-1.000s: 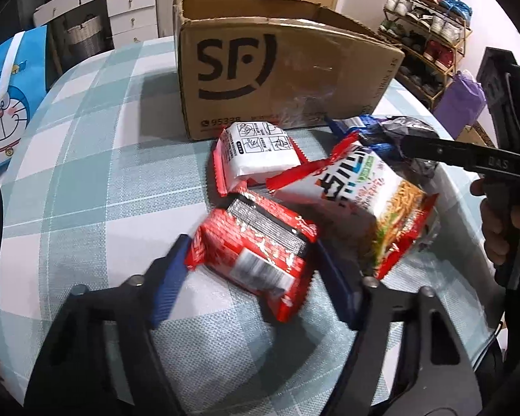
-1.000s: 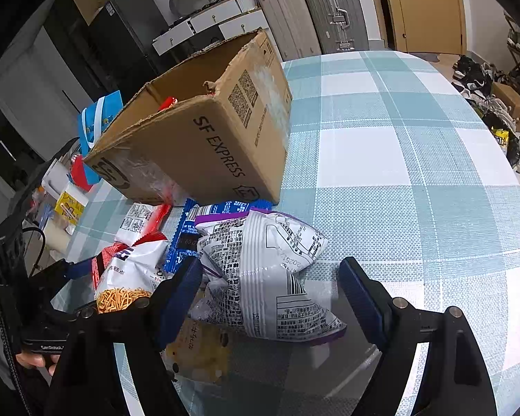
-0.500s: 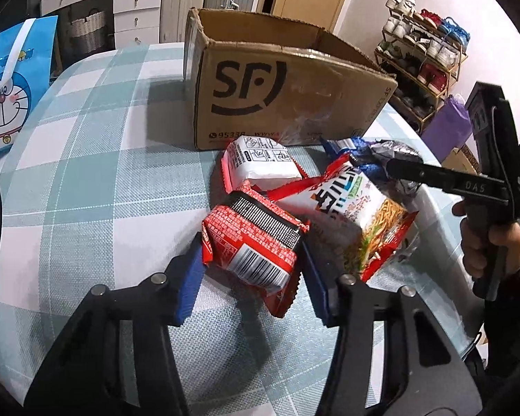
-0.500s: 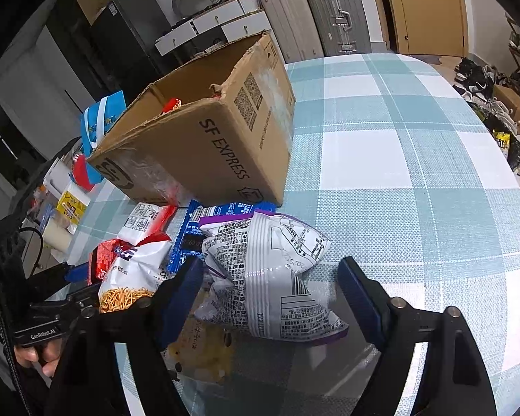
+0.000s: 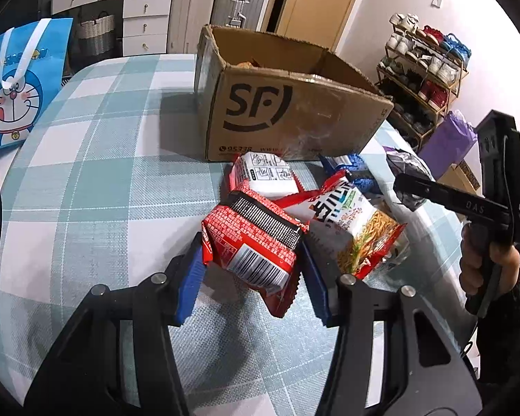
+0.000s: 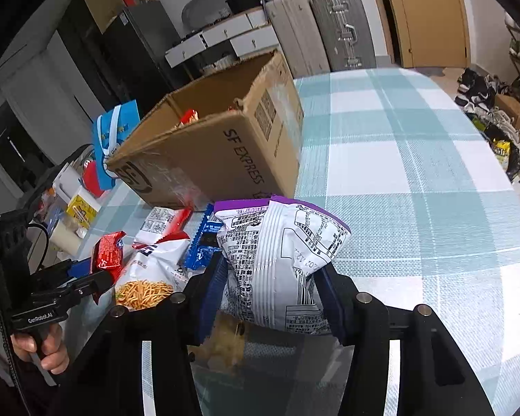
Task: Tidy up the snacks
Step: 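Lift the red noodle bag with the left gripper while the right gripper lifts the silver-purple bag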
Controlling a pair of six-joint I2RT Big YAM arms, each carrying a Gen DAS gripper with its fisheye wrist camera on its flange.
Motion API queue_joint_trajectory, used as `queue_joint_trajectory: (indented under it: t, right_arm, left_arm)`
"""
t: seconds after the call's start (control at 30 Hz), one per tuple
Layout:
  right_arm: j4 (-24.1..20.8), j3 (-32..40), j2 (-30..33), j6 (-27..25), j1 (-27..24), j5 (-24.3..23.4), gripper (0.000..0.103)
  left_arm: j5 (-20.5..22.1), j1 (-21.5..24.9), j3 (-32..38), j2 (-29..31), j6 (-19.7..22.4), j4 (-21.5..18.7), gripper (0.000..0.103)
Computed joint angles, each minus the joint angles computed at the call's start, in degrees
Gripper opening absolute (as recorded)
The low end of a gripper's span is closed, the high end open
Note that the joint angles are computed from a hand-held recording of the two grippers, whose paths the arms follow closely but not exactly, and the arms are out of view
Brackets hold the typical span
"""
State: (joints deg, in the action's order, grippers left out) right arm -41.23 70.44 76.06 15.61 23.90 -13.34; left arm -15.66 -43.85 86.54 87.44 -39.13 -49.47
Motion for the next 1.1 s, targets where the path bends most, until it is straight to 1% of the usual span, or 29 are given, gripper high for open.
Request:
queue_joint_trajectory:
  t: [0.33,0.6,0.8,1.1]
  right_arm:
    - [0.24,-0.72,-4.26,-0.07,1.37,1.25,0.052]
    - [0.20,-0.03,-6.61,-0.53,2.54,2.24,0.052]
    - [0.15,1.37,-6.84,-1.06,2.96,2.30,0.052]
    - [0.46,4.41,-5.11,-1.79,3.17,1.51,0.052]
  left_arm:
    - [-2.44,-0.70,0.08,-2.35,0.38,1.21,0.050]
    - [-3.97,-1.00,1.59,-2.88,1.18,0.99,0.050]
    - [-4.80,-0.90,3.15,-2.64,1.77,0.92,0.050]
    - [-5.64,-0.46,7.96,-0.38,3.36,0.42,0.050]
